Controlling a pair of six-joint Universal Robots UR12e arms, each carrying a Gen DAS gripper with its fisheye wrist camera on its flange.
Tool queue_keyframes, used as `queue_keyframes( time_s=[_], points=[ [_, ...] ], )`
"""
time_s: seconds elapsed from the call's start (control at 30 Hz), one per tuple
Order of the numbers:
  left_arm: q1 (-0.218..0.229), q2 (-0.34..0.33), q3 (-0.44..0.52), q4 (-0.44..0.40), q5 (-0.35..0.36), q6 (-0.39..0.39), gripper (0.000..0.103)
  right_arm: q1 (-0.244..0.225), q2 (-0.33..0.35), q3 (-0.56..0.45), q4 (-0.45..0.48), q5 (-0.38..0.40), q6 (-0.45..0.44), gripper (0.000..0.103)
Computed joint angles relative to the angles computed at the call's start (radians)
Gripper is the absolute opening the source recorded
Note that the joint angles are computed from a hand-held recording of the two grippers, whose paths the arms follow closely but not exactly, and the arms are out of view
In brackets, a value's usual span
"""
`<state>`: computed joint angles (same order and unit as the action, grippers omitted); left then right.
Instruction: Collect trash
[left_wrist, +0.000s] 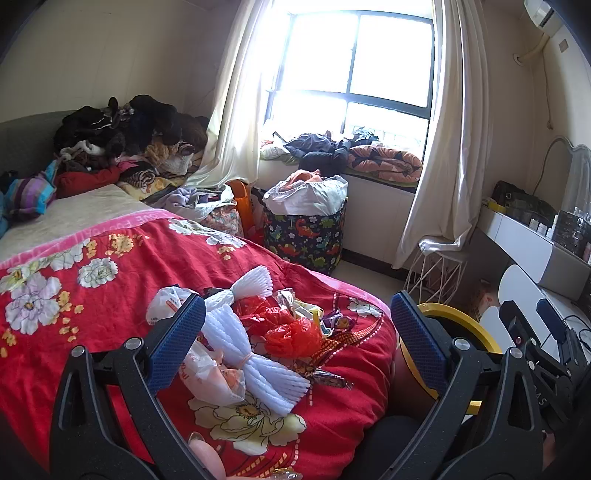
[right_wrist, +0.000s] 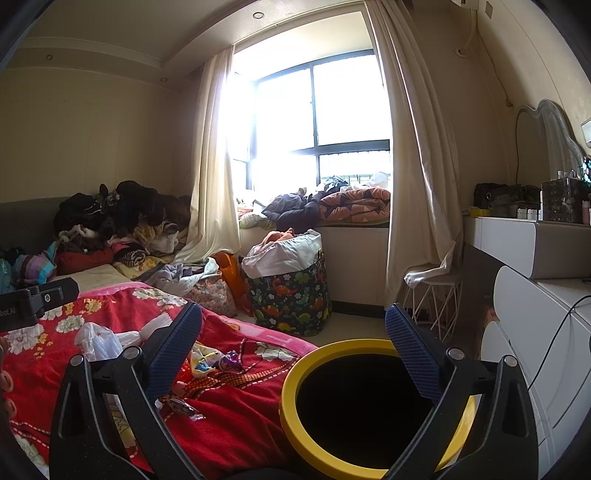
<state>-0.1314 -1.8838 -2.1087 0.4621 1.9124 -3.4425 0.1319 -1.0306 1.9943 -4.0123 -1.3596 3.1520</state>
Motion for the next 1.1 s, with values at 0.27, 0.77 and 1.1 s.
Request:
queue_keyframes(
  time_s=[0.27,0.77,1.1],
  points=[
    [0.000,-0.002,0.000,0.003,0.001,0.001,0.092,-0.003,0.002,0.001,0.000,0.005,-0.001,0.097],
    [0.024,0.016,-0.012,-0.034,0.016,-0.036,0.092,0.001,0.018,-0.001,0.011,0.070,-0.034,0.097],
    [0.060,0.030,-0.029,-0.058,0.052,-0.094,0.092,0.022,0.003,-0.025,0.110,0.174,-0.079,0.097]
  ],
)
